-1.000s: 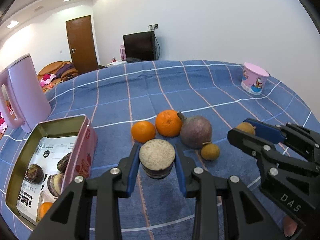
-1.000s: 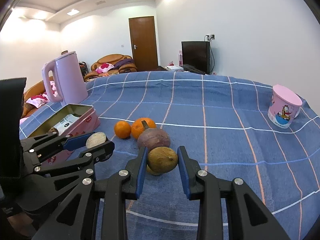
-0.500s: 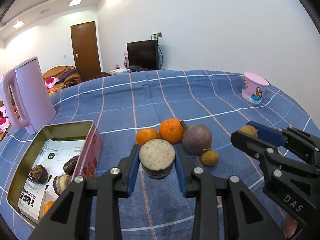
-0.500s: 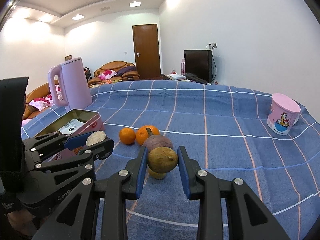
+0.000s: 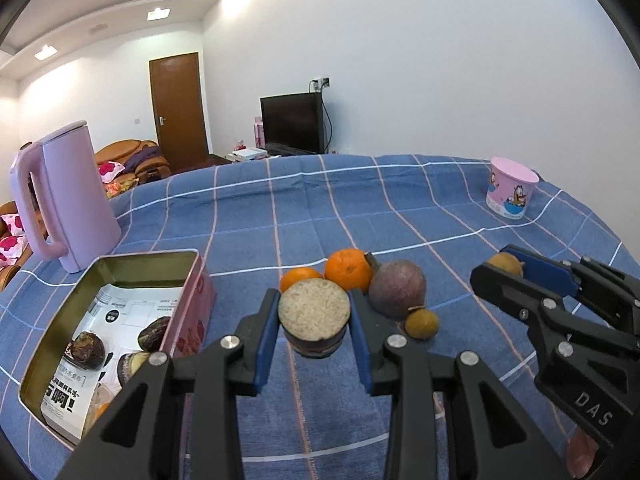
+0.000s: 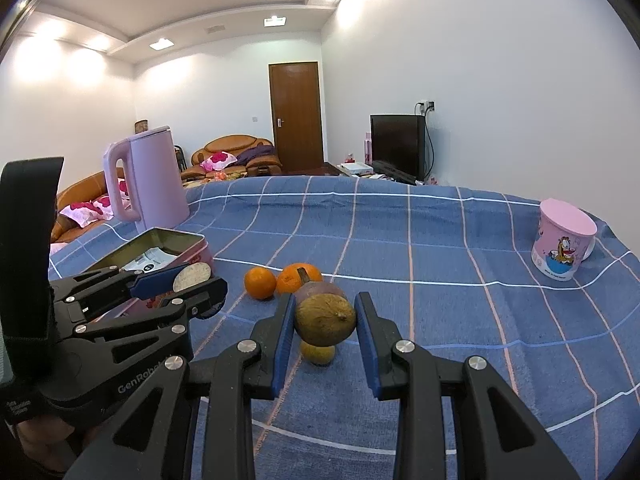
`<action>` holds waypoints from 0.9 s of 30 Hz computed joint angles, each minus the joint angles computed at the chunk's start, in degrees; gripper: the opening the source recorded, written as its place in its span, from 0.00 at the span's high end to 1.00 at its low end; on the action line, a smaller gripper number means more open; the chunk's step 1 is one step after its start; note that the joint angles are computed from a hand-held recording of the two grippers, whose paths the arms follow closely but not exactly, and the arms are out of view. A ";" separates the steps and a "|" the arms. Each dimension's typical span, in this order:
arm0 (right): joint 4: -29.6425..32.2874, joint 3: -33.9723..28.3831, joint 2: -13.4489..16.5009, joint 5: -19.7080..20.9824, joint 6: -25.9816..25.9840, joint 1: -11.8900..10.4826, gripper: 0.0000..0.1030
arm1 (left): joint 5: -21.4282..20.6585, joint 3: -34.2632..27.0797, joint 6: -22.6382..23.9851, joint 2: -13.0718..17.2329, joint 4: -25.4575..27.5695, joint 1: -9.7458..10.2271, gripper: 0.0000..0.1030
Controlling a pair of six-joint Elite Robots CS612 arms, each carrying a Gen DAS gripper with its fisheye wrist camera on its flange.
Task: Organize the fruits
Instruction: 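Carry the root piece in the left gripper to the tin box while the right carries the brown fruit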
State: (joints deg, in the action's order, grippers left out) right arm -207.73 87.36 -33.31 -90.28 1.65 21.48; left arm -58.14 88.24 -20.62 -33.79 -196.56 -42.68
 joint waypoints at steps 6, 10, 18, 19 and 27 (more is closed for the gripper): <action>-1.03 0.26 0.00 0.07 -0.06 0.02 0.69 | 1.15 0.32 0.14 0.08 -1.47 -0.19 0.65; -1.97 0.46 0.04 0.16 -0.13 -0.05 0.69 | 2.23 0.41 0.47 0.21 -2.58 -0.44 0.65; -3.54 0.56 0.21 0.04 -0.38 0.00 0.69 | 3.54 0.50 0.90 0.36 -3.86 -0.66 0.65; -3.76 0.64 0.20 -0.01 -0.42 0.03 0.69 | 3.72 0.53 0.99 0.38 -4.11 -0.70 0.65; -5.52 0.75 0.40 -0.24 -0.95 0.16 0.69 | 5.89 0.92 1.65 0.59 -6.83 -1.14 0.65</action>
